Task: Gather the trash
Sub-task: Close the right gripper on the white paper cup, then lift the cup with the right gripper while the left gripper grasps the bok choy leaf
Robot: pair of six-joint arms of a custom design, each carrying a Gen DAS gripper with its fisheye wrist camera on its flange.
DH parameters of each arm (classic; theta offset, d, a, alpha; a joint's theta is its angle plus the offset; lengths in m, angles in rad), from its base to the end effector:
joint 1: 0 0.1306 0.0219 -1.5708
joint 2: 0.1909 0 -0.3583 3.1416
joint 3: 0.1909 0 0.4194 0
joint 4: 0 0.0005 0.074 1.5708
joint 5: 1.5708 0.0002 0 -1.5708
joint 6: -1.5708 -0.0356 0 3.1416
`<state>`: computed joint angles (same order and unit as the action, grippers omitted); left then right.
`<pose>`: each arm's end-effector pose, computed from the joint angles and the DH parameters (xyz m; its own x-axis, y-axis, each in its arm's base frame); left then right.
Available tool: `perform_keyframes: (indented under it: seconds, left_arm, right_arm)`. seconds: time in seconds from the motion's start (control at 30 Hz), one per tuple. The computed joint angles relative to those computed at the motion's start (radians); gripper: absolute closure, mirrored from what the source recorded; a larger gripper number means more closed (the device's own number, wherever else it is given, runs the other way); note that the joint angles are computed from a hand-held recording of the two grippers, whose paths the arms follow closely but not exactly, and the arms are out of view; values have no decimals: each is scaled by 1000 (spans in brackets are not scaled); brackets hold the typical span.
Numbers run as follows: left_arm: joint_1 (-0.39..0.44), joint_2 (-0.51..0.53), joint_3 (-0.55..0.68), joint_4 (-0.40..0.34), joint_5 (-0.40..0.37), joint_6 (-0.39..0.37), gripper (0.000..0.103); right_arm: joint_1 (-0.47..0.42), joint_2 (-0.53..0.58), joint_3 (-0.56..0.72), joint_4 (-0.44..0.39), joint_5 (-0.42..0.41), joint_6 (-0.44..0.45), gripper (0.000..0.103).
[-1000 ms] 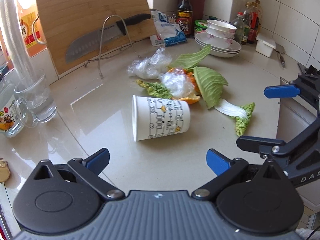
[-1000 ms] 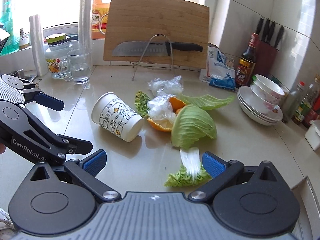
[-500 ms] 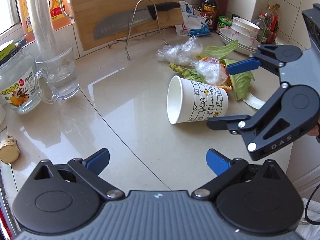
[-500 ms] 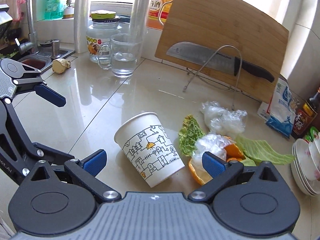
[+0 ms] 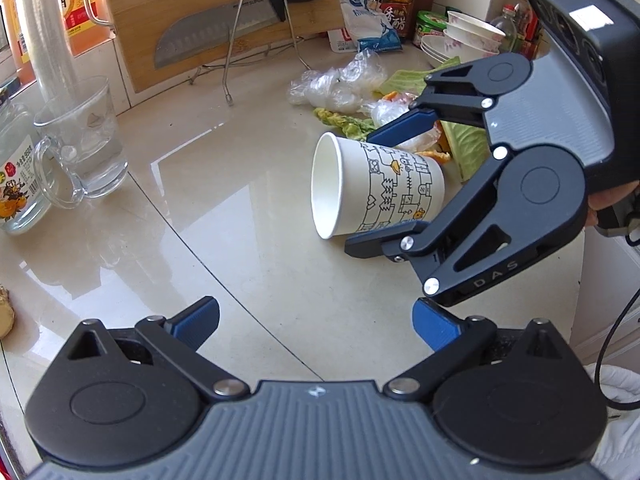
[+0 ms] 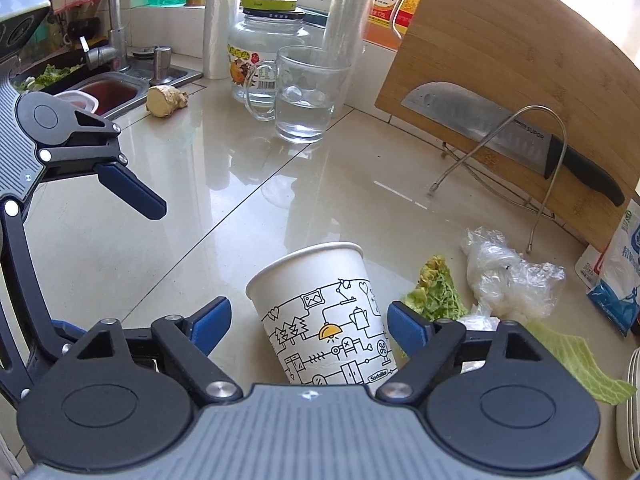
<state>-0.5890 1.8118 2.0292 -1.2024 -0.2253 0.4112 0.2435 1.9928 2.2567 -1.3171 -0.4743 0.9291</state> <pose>0.5374 -0.3501 0.4558 -0.8105 0.0729 -0.5812 0.1253 0.9908 -0.0504 0.6610 0.1804 0.4412 -0.1573 -0.7734 -0.6141 -0.9353 0.3163 -0.1588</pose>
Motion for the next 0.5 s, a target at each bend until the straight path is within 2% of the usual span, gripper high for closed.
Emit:
perform_keyframes:
  seconds: [0.13, 0.2, 0.5]
  left_arm:
    - [-1, 8, 7, -4, 8, -1, 1]
    - [-1, 8, 6, -1, 9, -3, 1]
    - [-8, 19, 24, -1, 11, -27, 1]
  right_arm:
    - [1, -2, -7, -4, 21, 47, 24]
    - [0, -2, -7, -7, 33, 51, 35]
    - [-33, -15, -1, -28, -40, -90, 36]
